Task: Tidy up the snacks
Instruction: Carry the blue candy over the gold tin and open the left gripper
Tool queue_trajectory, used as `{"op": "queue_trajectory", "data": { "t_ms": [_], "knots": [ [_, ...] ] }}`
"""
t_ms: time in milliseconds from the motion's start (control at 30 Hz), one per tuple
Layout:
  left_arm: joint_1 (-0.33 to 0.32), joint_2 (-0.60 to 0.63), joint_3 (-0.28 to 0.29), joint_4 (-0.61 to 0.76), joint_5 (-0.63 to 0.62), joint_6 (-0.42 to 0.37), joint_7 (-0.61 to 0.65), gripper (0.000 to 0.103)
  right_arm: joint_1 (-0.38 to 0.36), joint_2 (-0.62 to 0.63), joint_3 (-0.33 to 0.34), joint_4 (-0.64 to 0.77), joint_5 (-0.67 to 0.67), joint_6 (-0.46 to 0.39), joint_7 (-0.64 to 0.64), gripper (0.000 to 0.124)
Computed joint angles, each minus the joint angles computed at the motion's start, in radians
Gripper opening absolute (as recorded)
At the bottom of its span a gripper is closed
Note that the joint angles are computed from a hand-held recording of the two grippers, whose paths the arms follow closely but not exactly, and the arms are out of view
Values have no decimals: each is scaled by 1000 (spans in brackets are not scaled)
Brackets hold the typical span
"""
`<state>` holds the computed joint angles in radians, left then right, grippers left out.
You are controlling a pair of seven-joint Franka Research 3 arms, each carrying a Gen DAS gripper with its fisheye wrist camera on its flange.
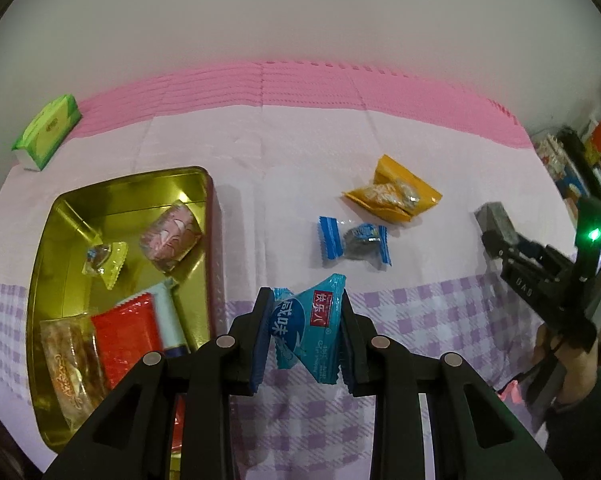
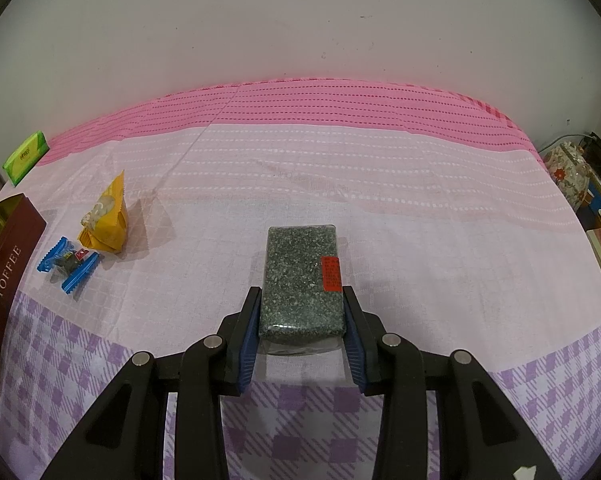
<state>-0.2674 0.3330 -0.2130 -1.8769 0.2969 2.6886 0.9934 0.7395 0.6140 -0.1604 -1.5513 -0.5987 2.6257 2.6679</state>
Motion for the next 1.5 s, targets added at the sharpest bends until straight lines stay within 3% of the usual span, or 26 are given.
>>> {"op": "queue_trajectory", "data": {
  "t_ms": [400, 667, 1500],
  "knots": [
    [32, -62, 58, -24, 72, -28, -92, 30, 1, 0, -2, 0, 1, 0, -1, 37],
    [95, -62, 68, -24, 65, -67, -109, 30, 1, 0, -2, -1, 1, 1, -2, 37],
    [129, 17, 107, 32, 160, -160, -167, 30, 2, -1, -2, -2, 1, 1, -3, 37]
  ]
}}
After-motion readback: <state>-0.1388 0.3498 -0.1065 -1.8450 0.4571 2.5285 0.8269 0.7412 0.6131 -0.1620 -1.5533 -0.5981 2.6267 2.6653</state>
